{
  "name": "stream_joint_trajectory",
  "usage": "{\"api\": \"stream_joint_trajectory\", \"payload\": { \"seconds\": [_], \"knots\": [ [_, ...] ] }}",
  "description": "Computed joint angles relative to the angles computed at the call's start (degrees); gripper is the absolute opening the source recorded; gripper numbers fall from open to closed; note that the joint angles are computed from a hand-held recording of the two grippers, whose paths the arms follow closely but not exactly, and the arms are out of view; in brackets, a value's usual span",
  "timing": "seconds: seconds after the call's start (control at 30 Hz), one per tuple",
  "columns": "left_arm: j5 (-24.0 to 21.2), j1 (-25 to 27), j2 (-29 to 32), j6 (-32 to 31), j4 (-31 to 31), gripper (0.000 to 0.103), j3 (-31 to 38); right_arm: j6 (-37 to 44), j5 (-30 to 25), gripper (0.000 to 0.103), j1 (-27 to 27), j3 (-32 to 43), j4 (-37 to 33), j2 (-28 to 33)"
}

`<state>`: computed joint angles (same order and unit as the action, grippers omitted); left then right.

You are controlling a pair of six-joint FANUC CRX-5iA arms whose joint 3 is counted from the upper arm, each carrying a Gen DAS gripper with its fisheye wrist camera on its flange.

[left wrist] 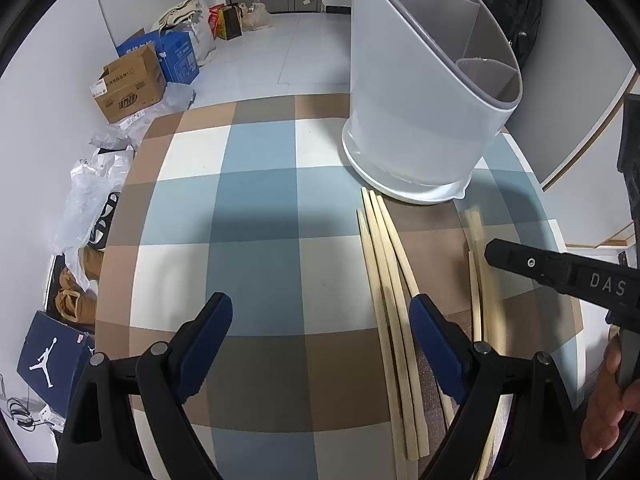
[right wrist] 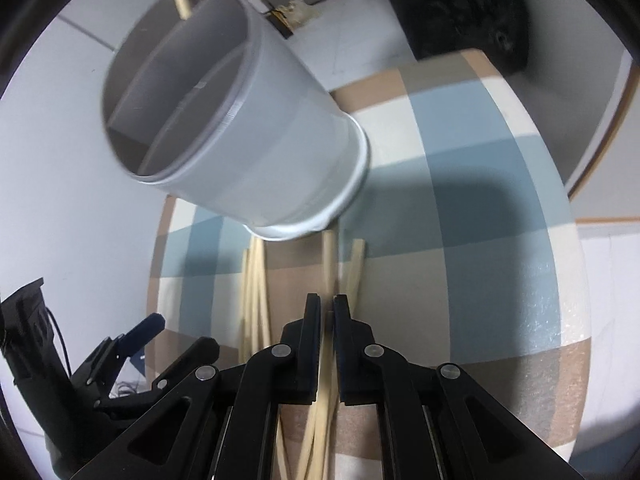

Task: Organize utensils
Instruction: 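Pull the gripped chopstick out of the pile with the right tool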

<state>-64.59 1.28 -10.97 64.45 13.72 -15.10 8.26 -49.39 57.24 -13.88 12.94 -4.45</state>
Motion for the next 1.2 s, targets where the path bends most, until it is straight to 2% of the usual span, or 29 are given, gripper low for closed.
{"api": "stream_joint_trajectory", "payload": {
  "seconds": [0.17, 0.33, 0.67, 0.83, 1.07, 1.2],
  "knots": [
    [-0.18, -0.34, 0.18, 0.23, -0.16, 0.087, 0.21, -2.11, -0.32, 0.008, 0.36, -0.96, 1.59, -0.75],
    [0.04, -0.35, 0.23, 0.39, -0.18, 0.087, 0.24, -1.29, -0.75, 0.008, 0.04, -1.07, -0.22, -0.95],
    [-0.26, 1.76, -0.43, -0.63, 1.29, 0.087, -0.46, 8.76, 0.63, 0.008, 0.94, 1.55, -4.41, 0.44],
    [-0.48, 3.11, -0.79, -2.38, 2.47, 0.087, -0.96, 12.85, -2.72, 0.007, 0.99, 4.57, -7.08, 2.96],
    [-0.65, 4.16, -0.49, -2.62, 3.52, 0.087, -0.92, 12.80, -6.24, 0.007, 1.77, 6.10, -2.80, 5.40],
    [-0.11, 4.97, -1.12, -3.34, 4.18, 0.087, -1.30, 13.09, -9.31, 0.017, 3.58, 8.25, 0.91, 7.90]
  ]
}}
